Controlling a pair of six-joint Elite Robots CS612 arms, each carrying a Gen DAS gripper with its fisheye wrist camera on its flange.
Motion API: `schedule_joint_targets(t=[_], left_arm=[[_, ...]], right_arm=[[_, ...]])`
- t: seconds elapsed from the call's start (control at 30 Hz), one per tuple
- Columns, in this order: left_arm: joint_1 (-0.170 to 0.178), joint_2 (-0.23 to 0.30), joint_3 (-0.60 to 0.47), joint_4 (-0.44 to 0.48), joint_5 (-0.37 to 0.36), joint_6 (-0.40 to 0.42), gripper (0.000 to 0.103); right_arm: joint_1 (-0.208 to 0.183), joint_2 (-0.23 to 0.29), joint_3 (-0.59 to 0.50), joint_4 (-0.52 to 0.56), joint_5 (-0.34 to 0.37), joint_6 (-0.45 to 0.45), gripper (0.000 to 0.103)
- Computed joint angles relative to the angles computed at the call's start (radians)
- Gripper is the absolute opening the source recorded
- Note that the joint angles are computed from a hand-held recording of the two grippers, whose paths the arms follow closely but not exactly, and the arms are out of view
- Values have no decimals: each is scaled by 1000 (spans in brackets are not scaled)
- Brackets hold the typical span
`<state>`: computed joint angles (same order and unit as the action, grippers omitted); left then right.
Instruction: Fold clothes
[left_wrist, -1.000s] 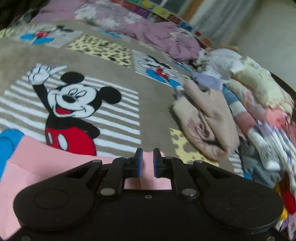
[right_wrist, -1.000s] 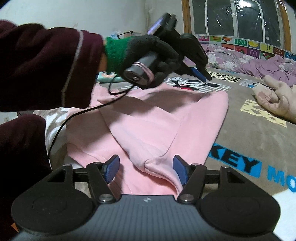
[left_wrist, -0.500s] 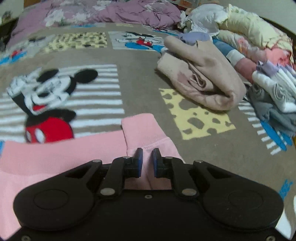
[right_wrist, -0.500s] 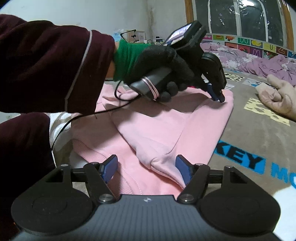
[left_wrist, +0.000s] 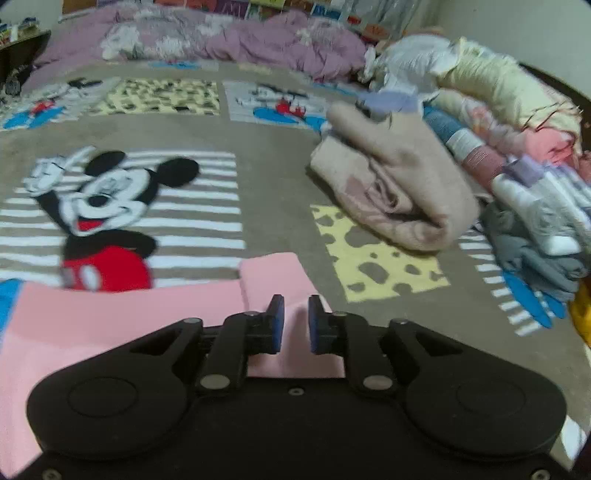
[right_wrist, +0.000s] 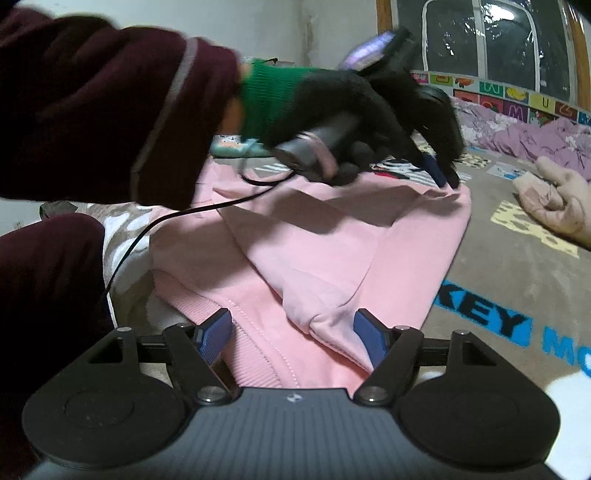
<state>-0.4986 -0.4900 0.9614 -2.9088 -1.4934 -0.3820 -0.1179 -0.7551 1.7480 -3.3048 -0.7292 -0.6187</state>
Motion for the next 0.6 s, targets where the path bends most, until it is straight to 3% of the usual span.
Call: schedule_joint_targets(t=[0.1, 0.27, 0.33, 0.47, 0.6], left_arm=[[0, -84, 162, -116, 29, -30, 18], [-7, -212, 411, -268, 91, -157, 42], [-14, -253, 497, -321, 119, -211, 46], [-31, -302, 617, -407, 161, -323, 50], [-37, -319, 668, -406, 187, -443, 50]], right_arm=[[-6, -9, 19, -30, 8, -7, 73], [-13, -11, 44, -147, -7, 34, 72], [-15, -7, 48, -195, -12, 60, 72], [-8, -9, 48, -146, -42, 27, 72], [4, -16, 57, -92, -93, -61, 75]])
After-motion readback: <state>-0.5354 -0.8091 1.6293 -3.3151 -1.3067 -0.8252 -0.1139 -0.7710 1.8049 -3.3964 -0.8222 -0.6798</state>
